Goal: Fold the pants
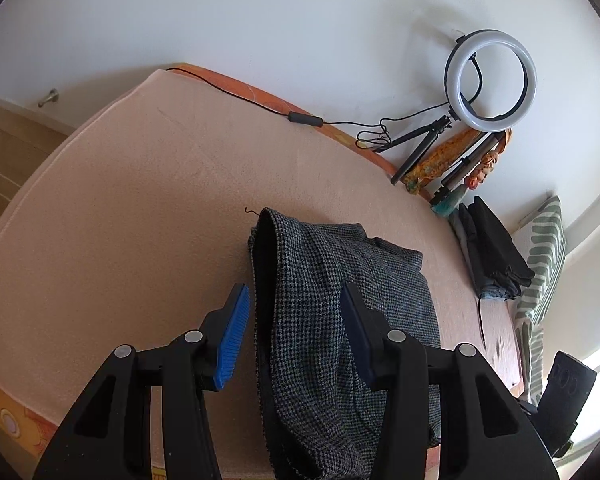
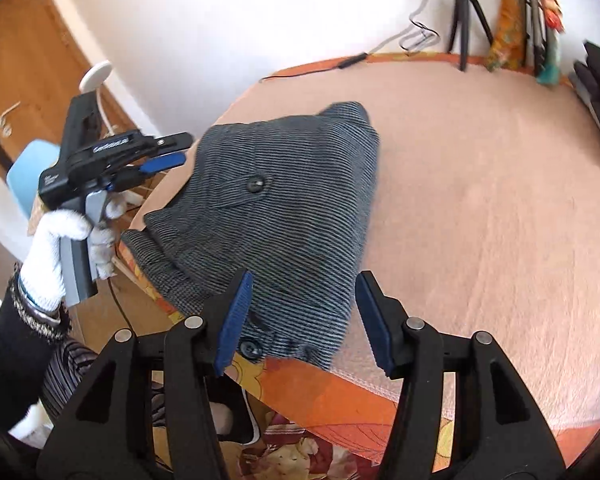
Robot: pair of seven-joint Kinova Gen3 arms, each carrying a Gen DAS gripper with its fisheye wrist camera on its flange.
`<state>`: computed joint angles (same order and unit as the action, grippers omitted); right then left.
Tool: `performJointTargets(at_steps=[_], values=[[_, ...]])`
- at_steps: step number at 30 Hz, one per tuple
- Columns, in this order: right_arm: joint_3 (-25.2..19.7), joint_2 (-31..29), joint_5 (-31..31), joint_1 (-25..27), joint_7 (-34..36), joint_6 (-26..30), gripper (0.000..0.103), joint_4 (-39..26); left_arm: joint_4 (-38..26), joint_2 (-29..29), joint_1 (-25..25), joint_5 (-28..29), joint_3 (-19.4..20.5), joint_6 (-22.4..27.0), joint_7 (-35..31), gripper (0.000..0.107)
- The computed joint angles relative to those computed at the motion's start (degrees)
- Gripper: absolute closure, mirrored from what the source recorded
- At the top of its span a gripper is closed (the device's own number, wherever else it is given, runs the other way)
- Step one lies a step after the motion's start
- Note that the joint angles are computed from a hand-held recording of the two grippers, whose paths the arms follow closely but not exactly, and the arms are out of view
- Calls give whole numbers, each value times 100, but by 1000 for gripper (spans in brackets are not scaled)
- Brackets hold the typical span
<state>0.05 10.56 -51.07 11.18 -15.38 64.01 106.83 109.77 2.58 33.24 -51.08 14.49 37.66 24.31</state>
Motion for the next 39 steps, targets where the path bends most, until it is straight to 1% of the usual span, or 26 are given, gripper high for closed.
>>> performJointTargets(at_steps=[1,2,6,7,8,9,10,12,14,15,16,17,19,21,22,24,26,27,29,30,32,34,36,37,38,39], values=[[23,144,85,-16,-227,127,47,-135,-10,19,73,60,-78,-9,-42,62],[19,249,151,-23,-360,173,47,-187,-33,36,237,144,-262,-31,-126,62],[-74,377,378,-59,-623,142,47,-106,-31,80,1208,277,-1295,-132,-207,62],[-110,440,421,-86,-682,168,47,-134,-23,93,1353,310,-1456,-141,-227,62],[-135,503,452,-92,-749,228,47,-175,-3,91,1391,365,-1527,-187,-250,62],[-162,576,437,-77,-793,302,47,-207,16,95,1323,430,-1493,-244,-309,62],[-187,638,414,-48,-815,385,47,-243,43,112,1158,463,-1353,-305,-335,62],[-213,678,400,-9,-842,433,54,-277,40,177,663,681,-882,-299,-611,62],[-237,660,420,-14,-818,343,70,-262,9,305,162,891,-369,-193,-936,60],[-240,622,454,-21,-793,272,74,-242,27,346,-10,969,-210,-188,-991,57],[-242,605,471,-23,-776,224,76,-225,87,348,-232,991,-6,-229,-967,52],[-242,618,471,-6,-752,225,77,-224,187,314,-495,948,236,-336,-852,49],[-250,625,469,14,-725,237,77,-227,353,210,-1023,776,747,-488,-551,49],[-254,626,444,57,-659,290,76,-236,508,80,-1541,400,1260,-602,-143,51],[-254,627,439,69,-657,341,71,-256,622,-18,-1806,222,1439,-793,27,51],[-244,705,380,136,-690,568,68,-359,826,-195,-2337,-34,1715,-1259,339,51],[-235,780,364,181,-737,731,61,-452,938,-274,-2868,-54,1942,-1725,358,47],[-237,815,340,208,-724,782,58,-473,978,-275,-3133,-10,2046,-1958,286,47],[-227,871,277,282,-729,892,48,-504,1038,-190,-3663,-114,2320,-2424,405,46],[-225,917,242,310,-756,952,46,-535,1065,-135,-3929,-137,2470,-2657,458,45],[-219,994,209,350,-822,1017,45,-581,1149,-23,-4423,74,2736,-3123,294,41],[-221,1051,237,354,-895,1029,44,-618,1187,124,-4700,474,2846,-3453,-160,41],[-237,1166,245,389,-952,1123,44,-648,1199,226,-5040,812,3118,-3536,-626,40],[-255,1248,238,406,-993,1204,44,-676,1177,285,-5252,1026,3329,-3515,-859,40],[-277,1303,235,418,-1012,1254,44,-664,1158,335,-5368,1243,3437,-3509,-1092,39],[-296,1332,230,431,-1001,1275,44,-647,1120,380,-5378,1470,3445,-3492,-1324,39]])
